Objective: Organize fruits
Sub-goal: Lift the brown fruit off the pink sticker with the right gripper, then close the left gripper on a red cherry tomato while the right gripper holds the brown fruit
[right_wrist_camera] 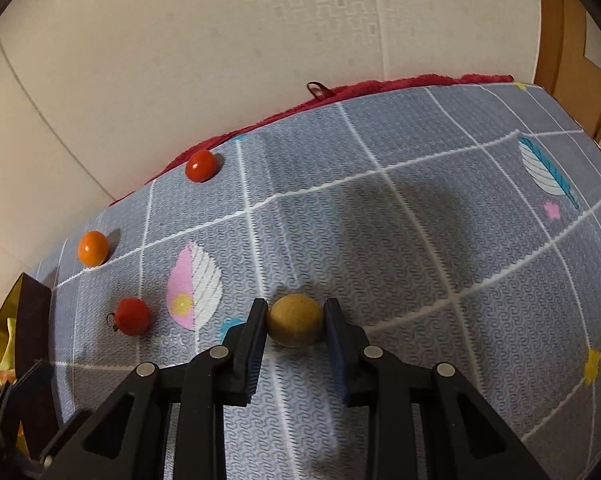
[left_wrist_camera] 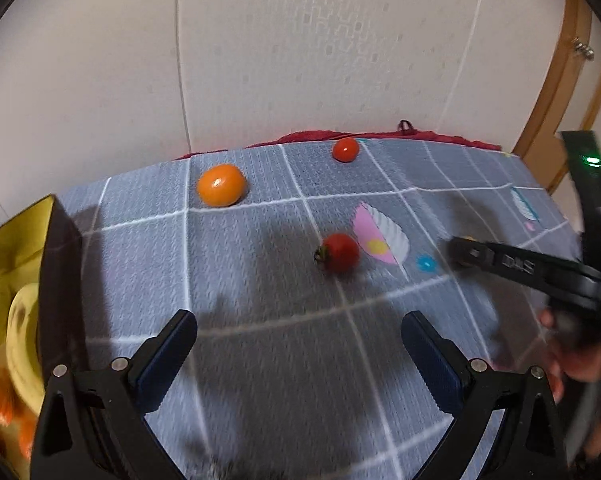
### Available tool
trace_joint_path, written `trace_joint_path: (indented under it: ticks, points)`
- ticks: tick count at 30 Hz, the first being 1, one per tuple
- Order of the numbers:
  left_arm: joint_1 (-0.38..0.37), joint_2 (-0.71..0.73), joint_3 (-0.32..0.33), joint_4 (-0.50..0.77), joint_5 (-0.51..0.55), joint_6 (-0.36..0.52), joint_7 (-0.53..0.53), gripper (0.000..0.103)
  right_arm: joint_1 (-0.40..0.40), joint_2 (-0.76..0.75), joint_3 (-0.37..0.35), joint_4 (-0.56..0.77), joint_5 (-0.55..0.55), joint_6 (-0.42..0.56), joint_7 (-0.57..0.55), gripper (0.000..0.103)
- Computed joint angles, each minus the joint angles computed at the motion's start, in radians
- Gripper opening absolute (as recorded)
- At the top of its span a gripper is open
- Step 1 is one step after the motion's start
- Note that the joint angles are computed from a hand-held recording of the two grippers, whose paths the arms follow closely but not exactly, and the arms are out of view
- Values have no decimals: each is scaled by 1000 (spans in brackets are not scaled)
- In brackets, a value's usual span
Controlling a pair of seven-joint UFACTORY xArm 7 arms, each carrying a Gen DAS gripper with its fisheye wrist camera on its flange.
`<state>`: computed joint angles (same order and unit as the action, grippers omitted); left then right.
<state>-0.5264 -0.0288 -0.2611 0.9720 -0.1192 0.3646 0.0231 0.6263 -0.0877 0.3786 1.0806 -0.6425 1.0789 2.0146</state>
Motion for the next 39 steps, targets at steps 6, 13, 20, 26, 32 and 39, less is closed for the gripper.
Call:
trace_joint_path:
  ticks: [6,13,20,26,32,39]
  points:
    - [-19,105,2,93,256,-33,-203,95,-1,-16,3,-9,22,9,21,29]
    - [-63,194,26,176,363,-22,-263,77,-11,-25,10,-18,28,-1,53,29]
    - [-74,237,29,203,333,-20,-248,55,-12,-34,11,-27,32,-18,71,29]
    - [-77,232,28,175,327,-76,-213,41,-15,-32,17,-21,34,-6,56,29]
    - [-58,191,20,123,284,-96,-202,39,-12,-29,15,-17,33,0,62,29]
    - [-21,101,-13,12,163,-156,-122,34,-11,-29,16,-21,26,-12,65,29]
